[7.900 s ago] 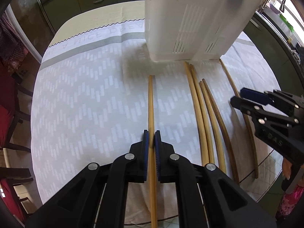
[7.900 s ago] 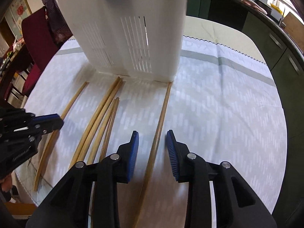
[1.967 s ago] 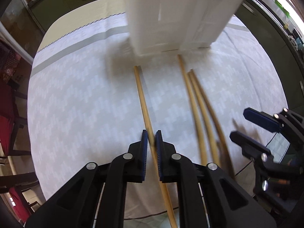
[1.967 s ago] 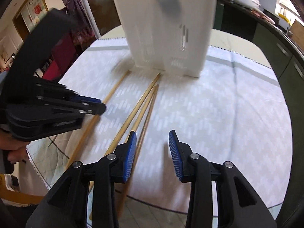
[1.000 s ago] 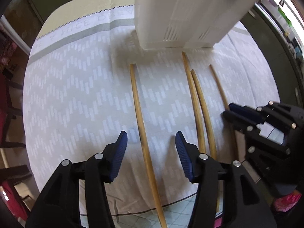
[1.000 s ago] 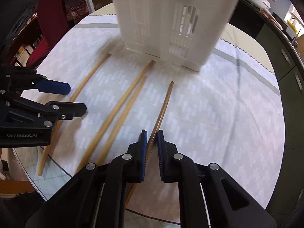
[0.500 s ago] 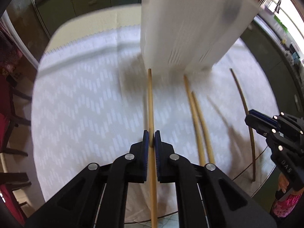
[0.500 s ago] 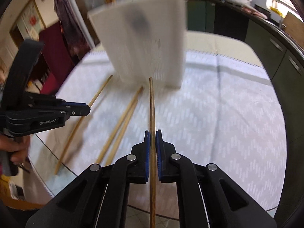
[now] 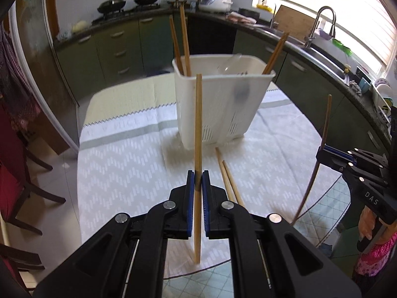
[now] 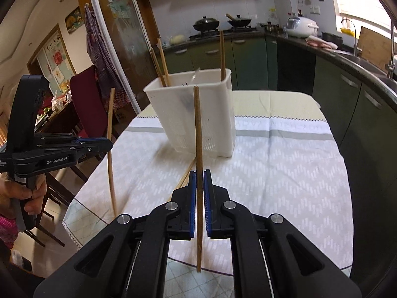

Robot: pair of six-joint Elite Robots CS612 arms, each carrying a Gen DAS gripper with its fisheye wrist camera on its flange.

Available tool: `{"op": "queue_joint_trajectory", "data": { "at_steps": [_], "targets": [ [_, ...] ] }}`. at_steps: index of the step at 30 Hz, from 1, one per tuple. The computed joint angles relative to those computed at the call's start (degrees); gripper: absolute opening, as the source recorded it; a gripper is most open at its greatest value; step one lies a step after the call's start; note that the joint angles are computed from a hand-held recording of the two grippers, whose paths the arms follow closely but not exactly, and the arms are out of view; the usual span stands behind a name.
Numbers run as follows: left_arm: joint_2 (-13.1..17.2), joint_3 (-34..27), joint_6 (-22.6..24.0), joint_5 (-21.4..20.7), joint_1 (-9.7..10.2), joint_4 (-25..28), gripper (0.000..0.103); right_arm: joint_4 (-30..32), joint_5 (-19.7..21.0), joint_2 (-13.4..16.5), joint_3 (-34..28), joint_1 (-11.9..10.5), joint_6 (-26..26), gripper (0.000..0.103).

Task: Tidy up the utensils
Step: 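Lift both held chopsticks up over the white holder with both tools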

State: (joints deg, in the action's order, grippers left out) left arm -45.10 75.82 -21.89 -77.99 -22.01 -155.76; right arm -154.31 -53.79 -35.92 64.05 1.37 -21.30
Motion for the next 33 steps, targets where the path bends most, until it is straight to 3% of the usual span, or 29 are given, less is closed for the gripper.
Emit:
{"op": "queue_joint_trajectory", "data": {
  "at_steps": [12,26,33],
  "targets": [
    [-2.13,2.93,1.98,1.0,-0.98,-3.91,0.006,-2.77,1.19,-1.94,2.81,-0.47,-0.21,0.007],
    [-3.03,3.66,3.11,1.36,-1.0,-6.3,0.006,-2.66,2.07,-2.1,2.52,-0.39,-0.95,0.007],
    [-3.75,2.7,3.91,1.22,-0.93,-6.66,0.006,-2.13,4.36,-2.83,1.45,-0.47,-1.4,0.007]
  ]
}}
